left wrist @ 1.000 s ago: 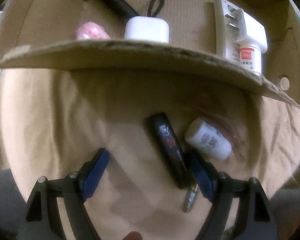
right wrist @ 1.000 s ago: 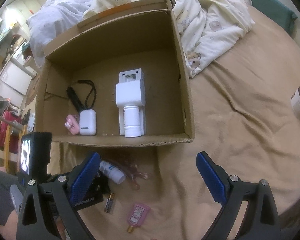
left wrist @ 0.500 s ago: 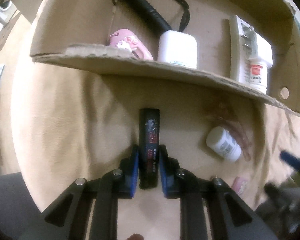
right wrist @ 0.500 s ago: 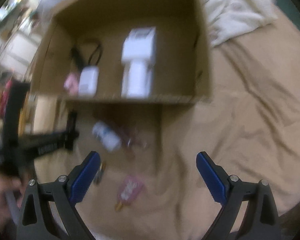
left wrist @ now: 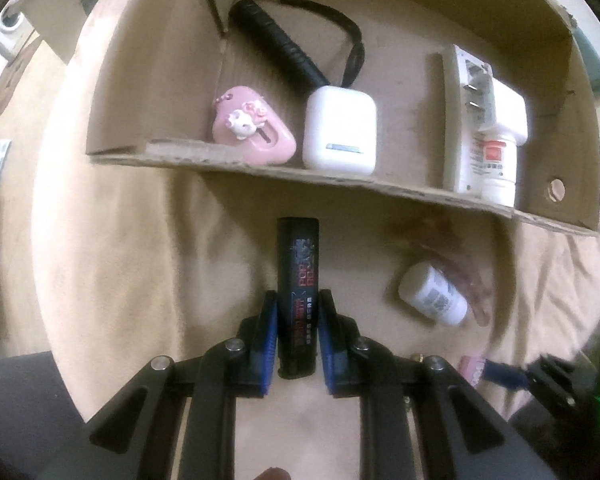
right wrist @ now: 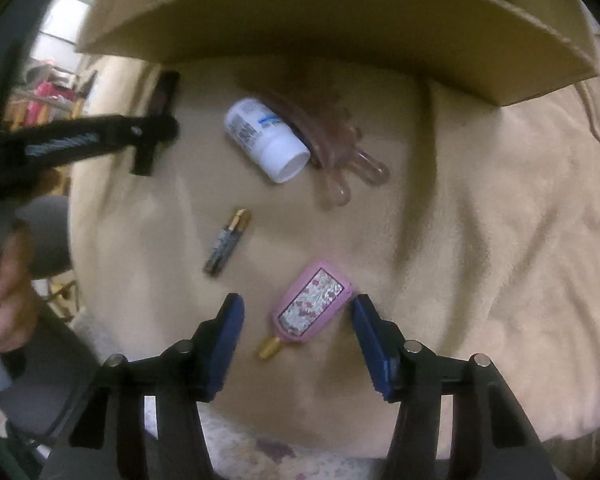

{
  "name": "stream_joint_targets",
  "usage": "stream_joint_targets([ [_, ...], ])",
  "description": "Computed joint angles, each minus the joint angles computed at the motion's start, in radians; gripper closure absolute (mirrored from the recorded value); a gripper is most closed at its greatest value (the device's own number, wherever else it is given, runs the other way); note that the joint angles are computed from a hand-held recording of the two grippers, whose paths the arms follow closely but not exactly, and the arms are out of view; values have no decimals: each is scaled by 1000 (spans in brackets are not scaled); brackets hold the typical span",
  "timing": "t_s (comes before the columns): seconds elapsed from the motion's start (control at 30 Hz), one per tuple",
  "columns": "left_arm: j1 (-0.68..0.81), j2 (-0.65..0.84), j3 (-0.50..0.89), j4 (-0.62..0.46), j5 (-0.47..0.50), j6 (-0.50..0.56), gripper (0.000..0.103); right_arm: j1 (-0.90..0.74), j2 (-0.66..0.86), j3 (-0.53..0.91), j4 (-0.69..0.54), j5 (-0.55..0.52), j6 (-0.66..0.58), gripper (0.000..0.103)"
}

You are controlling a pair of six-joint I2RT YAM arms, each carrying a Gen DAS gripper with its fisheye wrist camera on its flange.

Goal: Organize rigid objects
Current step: 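Grasp the black power bank with the left gripper while the right grasps the pink sanitizer bottle, then carry the power bank and pink sanitizer bottle into the box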

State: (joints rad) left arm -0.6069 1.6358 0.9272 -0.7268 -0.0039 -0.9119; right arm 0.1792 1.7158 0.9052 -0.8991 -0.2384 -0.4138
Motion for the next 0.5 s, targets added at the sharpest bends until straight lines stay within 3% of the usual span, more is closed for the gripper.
stream_joint_targets([
  [0.07, 5, -10, -4, -7, 1, 9, 86, 19, 3, -19, 30, 15, 27, 48],
  [0.13, 7, -12, -3, -11, 0, 16, 86, 34, -8, -36, 59, 33, 48, 65],
  [0.2, 14, -12, 1, -17, -4, 21, 86, 36, -24, -47, 76, 47, 45, 75],
  [0.5, -32, -94, -26, -65, -25, -1, 86, 33, -114, -73, 101, 20, 55, 76],
])
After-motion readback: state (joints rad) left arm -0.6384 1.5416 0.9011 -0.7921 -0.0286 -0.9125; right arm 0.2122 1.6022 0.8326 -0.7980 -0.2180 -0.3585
